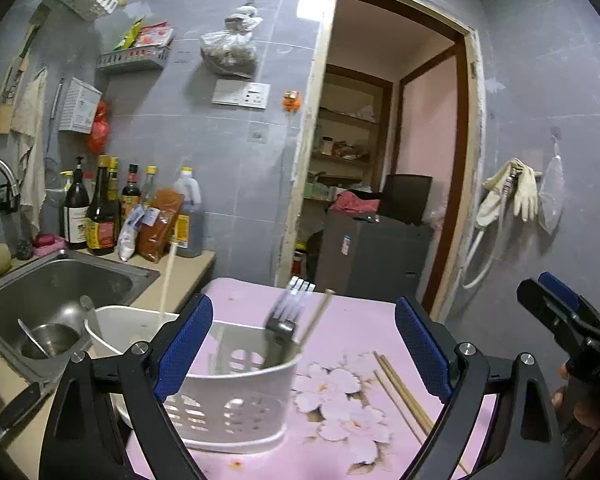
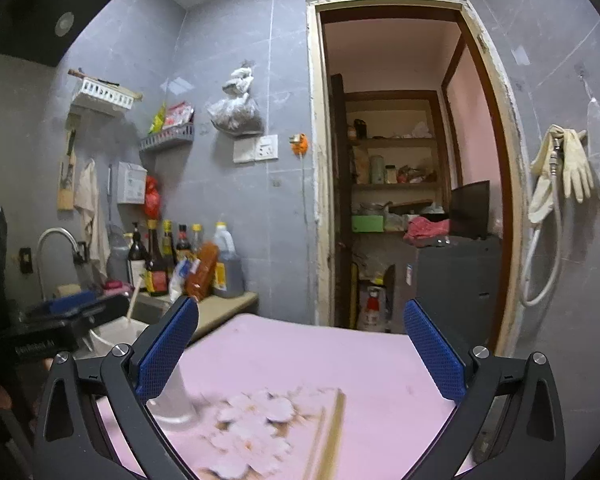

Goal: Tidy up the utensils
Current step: 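Move both open tools back down to the remaining chopsticks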

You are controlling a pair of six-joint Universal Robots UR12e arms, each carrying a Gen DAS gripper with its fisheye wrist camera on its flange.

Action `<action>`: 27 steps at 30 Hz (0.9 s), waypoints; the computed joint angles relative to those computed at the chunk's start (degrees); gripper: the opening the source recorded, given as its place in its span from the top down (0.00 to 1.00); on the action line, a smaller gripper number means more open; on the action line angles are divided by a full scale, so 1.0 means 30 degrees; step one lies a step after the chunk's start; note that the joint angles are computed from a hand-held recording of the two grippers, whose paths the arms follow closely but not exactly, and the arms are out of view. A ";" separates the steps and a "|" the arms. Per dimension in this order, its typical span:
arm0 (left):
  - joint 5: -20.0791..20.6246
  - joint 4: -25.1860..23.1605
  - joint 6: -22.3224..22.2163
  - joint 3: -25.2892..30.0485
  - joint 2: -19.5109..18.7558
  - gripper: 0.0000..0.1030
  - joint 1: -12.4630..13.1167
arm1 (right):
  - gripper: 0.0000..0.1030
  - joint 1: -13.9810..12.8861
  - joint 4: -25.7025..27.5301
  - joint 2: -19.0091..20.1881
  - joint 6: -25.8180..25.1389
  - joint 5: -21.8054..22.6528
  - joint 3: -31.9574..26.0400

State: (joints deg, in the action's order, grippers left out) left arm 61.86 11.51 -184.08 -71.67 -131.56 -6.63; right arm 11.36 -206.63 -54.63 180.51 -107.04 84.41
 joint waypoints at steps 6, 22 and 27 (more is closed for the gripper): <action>-0.0511 -0.0541 0.0651 -0.0482 0.0218 0.05 -0.0265 | 0.00 -0.0285 0.0587 -0.0572 0.0057 -0.0863 0.1152; -0.0536 -0.6142 0.4276 -0.0554 0.0185 0.05 -0.1219 | 0.00 -0.1252 0.5769 -0.1485 0.1870 0.0109 0.2649; 0.0060 -0.9781 0.5586 0.0222 0.0054 0.05 -0.1445 | 0.04 -0.1564 0.8931 -0.1674 0.2581 0.1118 0.2497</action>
